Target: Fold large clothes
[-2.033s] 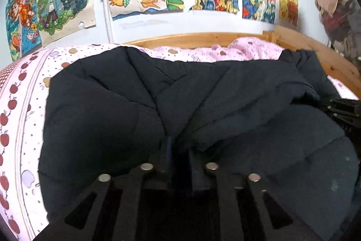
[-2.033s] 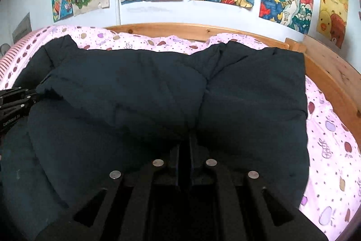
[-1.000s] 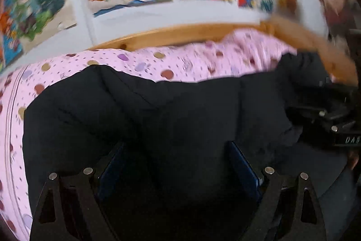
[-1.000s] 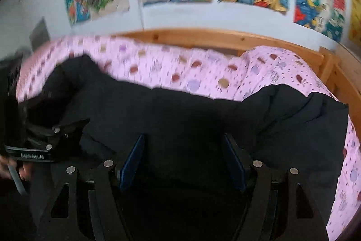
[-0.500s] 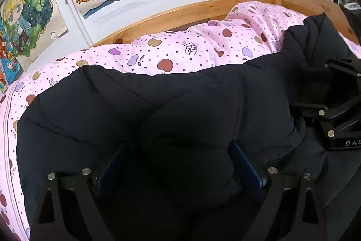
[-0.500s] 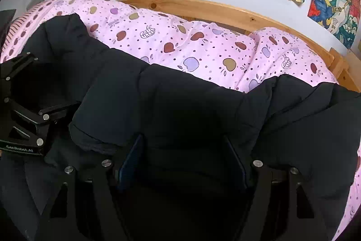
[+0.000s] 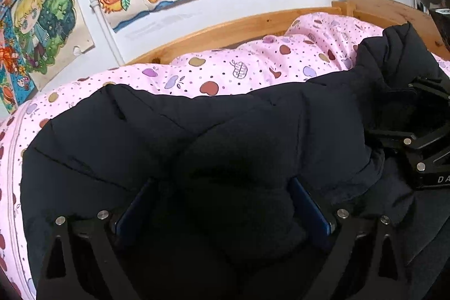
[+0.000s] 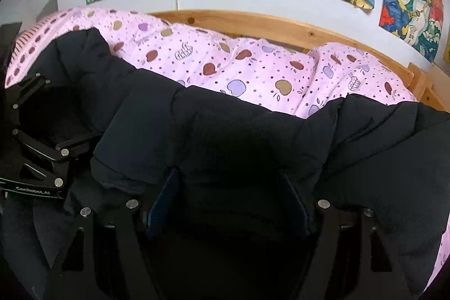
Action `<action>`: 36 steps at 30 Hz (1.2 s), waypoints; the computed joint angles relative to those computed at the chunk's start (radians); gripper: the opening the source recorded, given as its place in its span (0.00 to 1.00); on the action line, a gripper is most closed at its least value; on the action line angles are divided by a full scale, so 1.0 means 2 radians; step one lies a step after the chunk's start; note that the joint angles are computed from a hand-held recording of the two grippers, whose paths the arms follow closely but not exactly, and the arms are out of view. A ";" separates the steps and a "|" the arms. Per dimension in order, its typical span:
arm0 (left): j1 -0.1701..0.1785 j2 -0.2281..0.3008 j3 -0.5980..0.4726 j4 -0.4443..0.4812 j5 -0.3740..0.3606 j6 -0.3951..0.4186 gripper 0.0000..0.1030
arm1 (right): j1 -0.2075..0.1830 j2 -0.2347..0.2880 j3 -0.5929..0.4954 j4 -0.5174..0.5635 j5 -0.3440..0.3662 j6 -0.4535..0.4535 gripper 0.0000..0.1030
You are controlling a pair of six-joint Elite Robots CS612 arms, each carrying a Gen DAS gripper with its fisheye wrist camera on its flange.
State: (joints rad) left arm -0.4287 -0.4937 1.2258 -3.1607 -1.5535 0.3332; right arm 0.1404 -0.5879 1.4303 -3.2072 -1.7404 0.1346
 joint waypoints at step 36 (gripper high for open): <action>0.028 -0.092 0.126 -0.059 -0.063 -0.154 1.00 | 0.031 -0.082 0.115 -0.078 -0.075 0.085 0.92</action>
State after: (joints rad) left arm -0.3727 -0.6786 1.4778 -3.2791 -1.6795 0.0259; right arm 0.2015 -0.7523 1.6594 -3.3628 -1.8900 0.3052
